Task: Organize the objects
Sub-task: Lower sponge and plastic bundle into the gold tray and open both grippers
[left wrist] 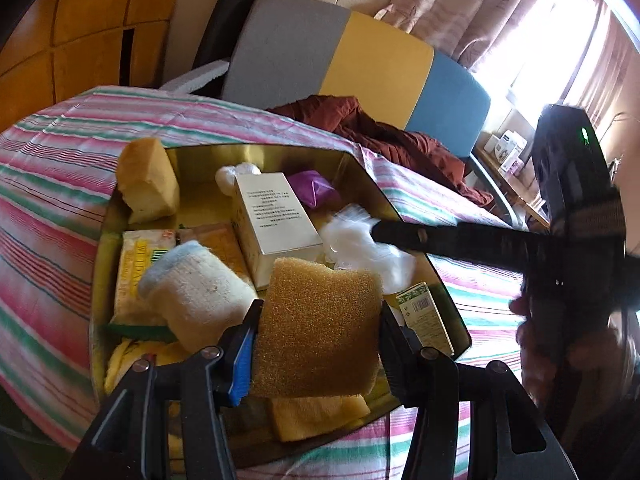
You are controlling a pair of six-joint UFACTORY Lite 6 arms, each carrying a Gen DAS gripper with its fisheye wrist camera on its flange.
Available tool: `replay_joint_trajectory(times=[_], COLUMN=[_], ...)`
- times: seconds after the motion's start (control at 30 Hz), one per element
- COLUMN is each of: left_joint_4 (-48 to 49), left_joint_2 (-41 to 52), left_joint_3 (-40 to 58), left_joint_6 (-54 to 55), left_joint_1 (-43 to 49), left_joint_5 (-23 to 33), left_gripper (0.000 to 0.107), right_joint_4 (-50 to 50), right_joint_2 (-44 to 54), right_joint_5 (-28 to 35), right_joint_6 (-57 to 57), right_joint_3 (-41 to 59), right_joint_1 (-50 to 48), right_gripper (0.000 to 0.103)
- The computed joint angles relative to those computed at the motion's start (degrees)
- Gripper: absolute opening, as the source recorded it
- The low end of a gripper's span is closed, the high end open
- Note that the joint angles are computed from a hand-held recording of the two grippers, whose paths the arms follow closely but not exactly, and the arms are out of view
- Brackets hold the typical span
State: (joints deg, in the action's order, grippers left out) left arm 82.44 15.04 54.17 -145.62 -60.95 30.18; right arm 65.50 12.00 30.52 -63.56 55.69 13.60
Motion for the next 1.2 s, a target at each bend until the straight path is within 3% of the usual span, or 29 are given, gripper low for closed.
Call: replay_joint_trajectory(times=[0.13,0.47,0.6,0.7,0.97,1.2], left_joint_4=[-0.12,4.63,1.11,-1.74,-9.28,-16.01], left_joint_2=[2.43,6.81,7.92,7.01,3.09,1.46], left_joint_3=[1.67,1.78,2.83,2.34,0.49,1.75], left_joint_6=[1.43,-3.97,-1.10,0.61,4.11,9.53], left_joint_1=[1.30,3.69,3.78,2.56,-3.00,-7.00], left_joint_5=[-1.55,-4.31,-3.59,-2.72,5.36,14.01], left_gripper=[0.054,0.056,0.057,0.065,0.071,0.076], right_joint_4=[0.72,0.85,-0.11,-0.06,-1.82,-4.33], right_joint_2=[3.88,-0.26,-3.36,-5.21,-10.47,-14.91], right_joint_5=[-0.90,-2.18,-3.88,-3.63,-3.95,-5.75], right_joint_6=[1.82,-1.50,-1.27,-1.42,-0.43,1.97], right_joint_3=[3.81,-3.10,-5.90,-7.82,-12.71,-16.52], right_joint_1=[0.05,-1.58,-1.58,-2.43,-2.38,-0.59], right_gripper=[0.061,0.063,0.064,0.065,0.069,0.080])
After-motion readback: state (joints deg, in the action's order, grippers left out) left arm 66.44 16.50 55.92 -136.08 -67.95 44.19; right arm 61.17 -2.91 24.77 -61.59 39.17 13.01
